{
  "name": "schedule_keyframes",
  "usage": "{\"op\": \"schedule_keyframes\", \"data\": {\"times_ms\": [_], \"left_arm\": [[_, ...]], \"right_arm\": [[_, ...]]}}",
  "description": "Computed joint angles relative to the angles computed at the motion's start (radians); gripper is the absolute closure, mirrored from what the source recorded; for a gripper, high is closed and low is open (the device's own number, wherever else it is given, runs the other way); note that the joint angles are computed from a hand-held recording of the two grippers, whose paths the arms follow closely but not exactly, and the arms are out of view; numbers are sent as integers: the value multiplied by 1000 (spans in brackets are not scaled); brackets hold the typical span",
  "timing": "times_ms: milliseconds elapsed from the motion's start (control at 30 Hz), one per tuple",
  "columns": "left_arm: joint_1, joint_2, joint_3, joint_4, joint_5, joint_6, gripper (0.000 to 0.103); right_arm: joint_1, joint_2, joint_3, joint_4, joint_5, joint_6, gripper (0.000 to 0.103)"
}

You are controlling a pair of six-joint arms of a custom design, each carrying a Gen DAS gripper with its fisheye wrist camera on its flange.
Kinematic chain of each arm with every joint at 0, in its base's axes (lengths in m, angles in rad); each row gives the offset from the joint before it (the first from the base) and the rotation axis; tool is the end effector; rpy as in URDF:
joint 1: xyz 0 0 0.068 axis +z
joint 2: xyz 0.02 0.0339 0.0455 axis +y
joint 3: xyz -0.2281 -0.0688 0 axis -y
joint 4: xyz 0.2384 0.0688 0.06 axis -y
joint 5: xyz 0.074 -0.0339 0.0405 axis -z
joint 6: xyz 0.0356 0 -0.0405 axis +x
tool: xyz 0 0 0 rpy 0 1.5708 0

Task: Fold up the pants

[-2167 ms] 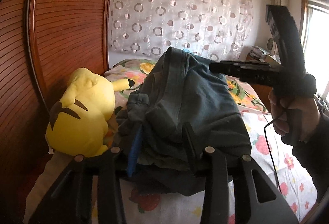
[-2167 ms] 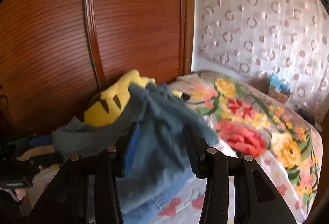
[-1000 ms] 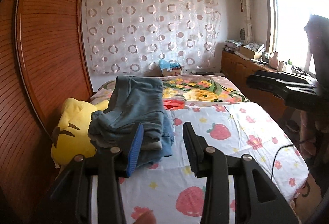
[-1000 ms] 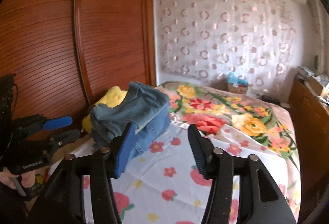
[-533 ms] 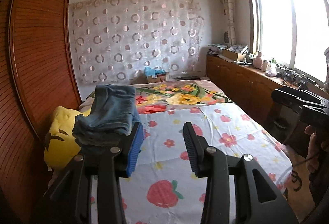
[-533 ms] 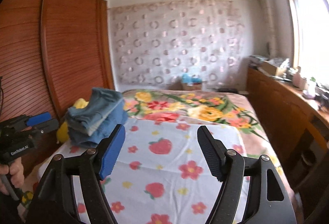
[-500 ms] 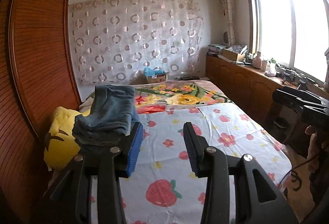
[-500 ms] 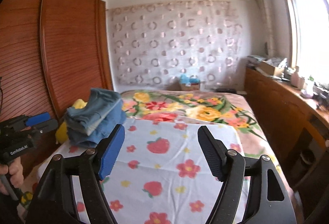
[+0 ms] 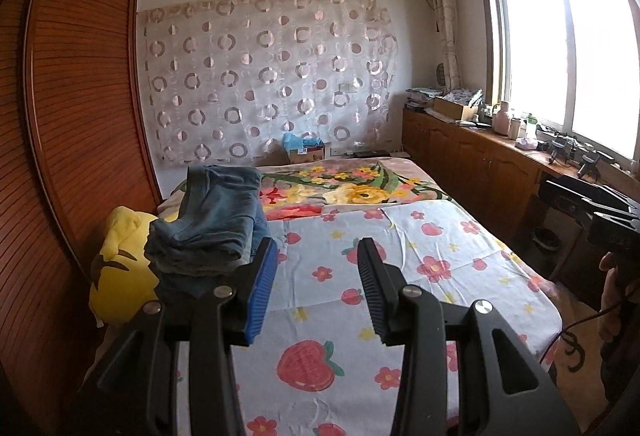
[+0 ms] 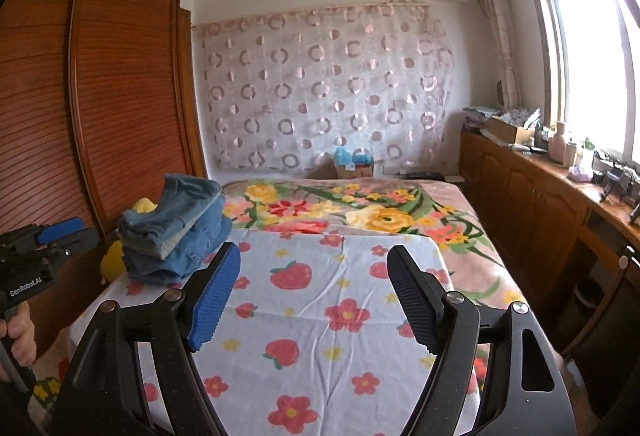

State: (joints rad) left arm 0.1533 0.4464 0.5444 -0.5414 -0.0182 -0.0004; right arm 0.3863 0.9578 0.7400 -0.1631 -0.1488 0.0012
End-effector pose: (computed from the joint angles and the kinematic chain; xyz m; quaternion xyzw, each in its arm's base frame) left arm 0.1428 0.0227 0.2480 -0.0697 0.8424 0.0485 0.5321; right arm 0.2165 0.0938 0.2665 -0.1989 0.8027 0.1680 0.5366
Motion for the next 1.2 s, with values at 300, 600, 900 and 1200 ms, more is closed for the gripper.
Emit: {"op": "schedule_keyframes", "data": {"times_ms": [300,600,900,1200], "left_arm": [[28,-2,0,-4,22,7,62],[32,-4,-1,-4,25,8,62],[37,-5,-2,-4,30,10,61],[41,-5,-4,-2,35,11,61]], "right_arm": [[6,-22,12,-25,33,3,25],[8,-26,14,-30,41,3,25],[6,-23,17,-30,39,4,25],[5,-21,16,-28,36,4,25]]}}
